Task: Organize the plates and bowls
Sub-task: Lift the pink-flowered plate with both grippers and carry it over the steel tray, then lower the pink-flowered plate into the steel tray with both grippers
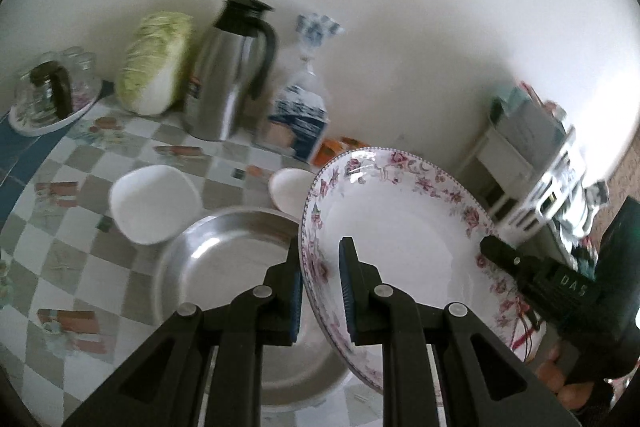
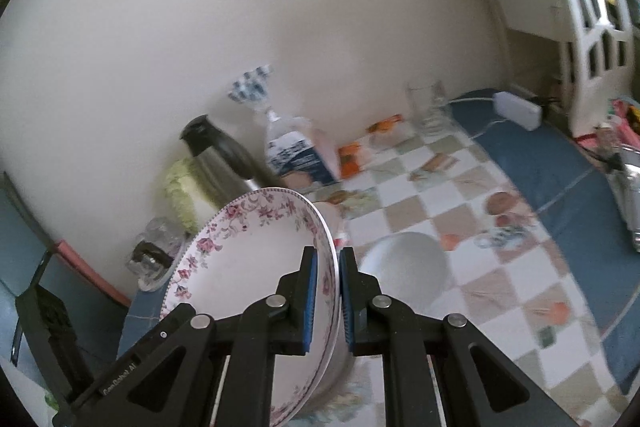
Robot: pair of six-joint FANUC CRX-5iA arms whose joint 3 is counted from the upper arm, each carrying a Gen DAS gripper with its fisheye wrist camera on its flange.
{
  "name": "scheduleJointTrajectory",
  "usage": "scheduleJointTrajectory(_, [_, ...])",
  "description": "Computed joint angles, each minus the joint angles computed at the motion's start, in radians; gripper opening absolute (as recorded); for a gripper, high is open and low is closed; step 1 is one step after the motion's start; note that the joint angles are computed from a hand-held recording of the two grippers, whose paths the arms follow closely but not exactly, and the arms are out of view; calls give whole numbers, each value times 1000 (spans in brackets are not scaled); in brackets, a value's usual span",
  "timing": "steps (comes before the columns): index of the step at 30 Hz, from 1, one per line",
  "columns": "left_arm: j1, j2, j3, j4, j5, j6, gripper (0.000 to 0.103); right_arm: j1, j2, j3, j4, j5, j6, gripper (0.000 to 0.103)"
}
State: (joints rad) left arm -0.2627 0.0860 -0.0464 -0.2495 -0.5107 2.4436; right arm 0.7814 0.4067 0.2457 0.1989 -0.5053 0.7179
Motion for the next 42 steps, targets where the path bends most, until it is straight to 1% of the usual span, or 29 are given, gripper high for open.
scheduleJointTrajectory(4, [24, -27, -34, -39, -6, 45, 17, 21, 45, 72, -60, -25, 64, 12])
scheduleJointTrajectory(12, [75, -80, -101, -66, -23, 79, 17, 52, 142, 227, -181, -109, 192, 12])
scheduleJointTrajectory(19, [99, -71, -113, -57, -46, 75, 17, 57, 216, 327, -255, -172, 255, 12])
scheduleJointTrajectory(26, [109, -14, -98, -4, -62, 27, 17, 40, 261, 372, -303, -229, 276, 12])
scheduleJointTrajectory(29, [107, 14, -85, 16, -68, 5, 17, 33, 270, 376, -302, -245, 268, 12])
scheduleJointTrajectory(42, [121, 103, -74, 149, -56, -94, 17, 2, 301, 381, -330, -302, 259, 13])
